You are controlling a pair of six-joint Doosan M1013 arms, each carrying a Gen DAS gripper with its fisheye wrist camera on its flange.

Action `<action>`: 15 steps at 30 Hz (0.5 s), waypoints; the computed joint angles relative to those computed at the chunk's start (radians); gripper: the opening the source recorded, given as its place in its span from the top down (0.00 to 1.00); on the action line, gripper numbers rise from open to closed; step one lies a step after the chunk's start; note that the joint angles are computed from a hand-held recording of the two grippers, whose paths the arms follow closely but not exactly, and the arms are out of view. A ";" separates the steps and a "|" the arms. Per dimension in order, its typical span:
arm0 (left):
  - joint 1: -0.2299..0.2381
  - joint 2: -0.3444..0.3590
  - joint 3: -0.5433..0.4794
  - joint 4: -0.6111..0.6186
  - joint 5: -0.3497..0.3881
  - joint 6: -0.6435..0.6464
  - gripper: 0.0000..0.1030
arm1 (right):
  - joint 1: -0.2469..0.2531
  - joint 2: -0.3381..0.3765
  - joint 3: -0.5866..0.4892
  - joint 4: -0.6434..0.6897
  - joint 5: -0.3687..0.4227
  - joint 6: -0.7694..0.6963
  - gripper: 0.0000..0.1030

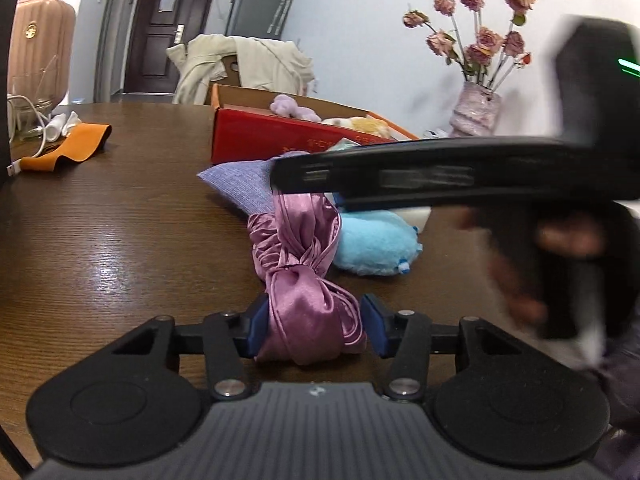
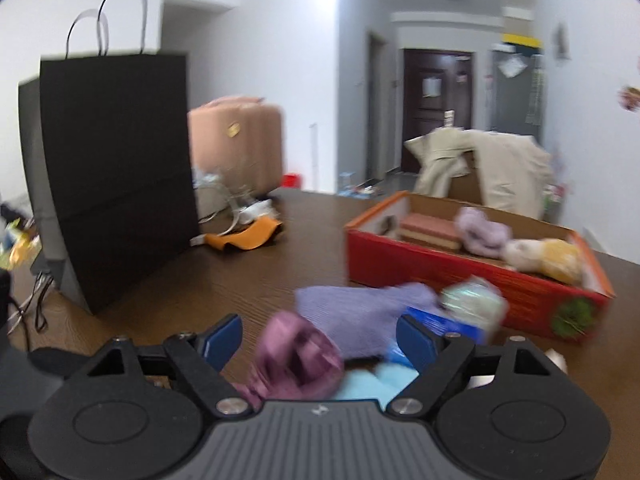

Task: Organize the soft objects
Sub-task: 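Close both grippers on the pink satin scrunchie, then carry the pink scrunchie with both grippers into the box and open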

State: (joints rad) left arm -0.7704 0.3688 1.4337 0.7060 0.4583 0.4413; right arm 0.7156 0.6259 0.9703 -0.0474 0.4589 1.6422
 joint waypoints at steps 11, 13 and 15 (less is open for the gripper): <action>0.027 -0.049 0.077 0.106 -0.013 -0.186 0.46 | -0.006 0.014 -0.008 0.131 0.112 -0.005 0.77; 0.038 -0.052 0.084 0.107 -0.042 -0.226 0.49 | -0.007 -0.015 0.048 0.116 0.081 0.045 0.77; 0.044 -0.051 0.085 0.103 -0.067 -0.237 0.52 | -0.006 -0.041 0.100 0.109 0.044 0.079 0.77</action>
State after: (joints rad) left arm -0.7266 0.3178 1.5183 0.8086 0.3912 0.2045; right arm 0.7093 0.5849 1.0703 0.0620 0.5026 1.7216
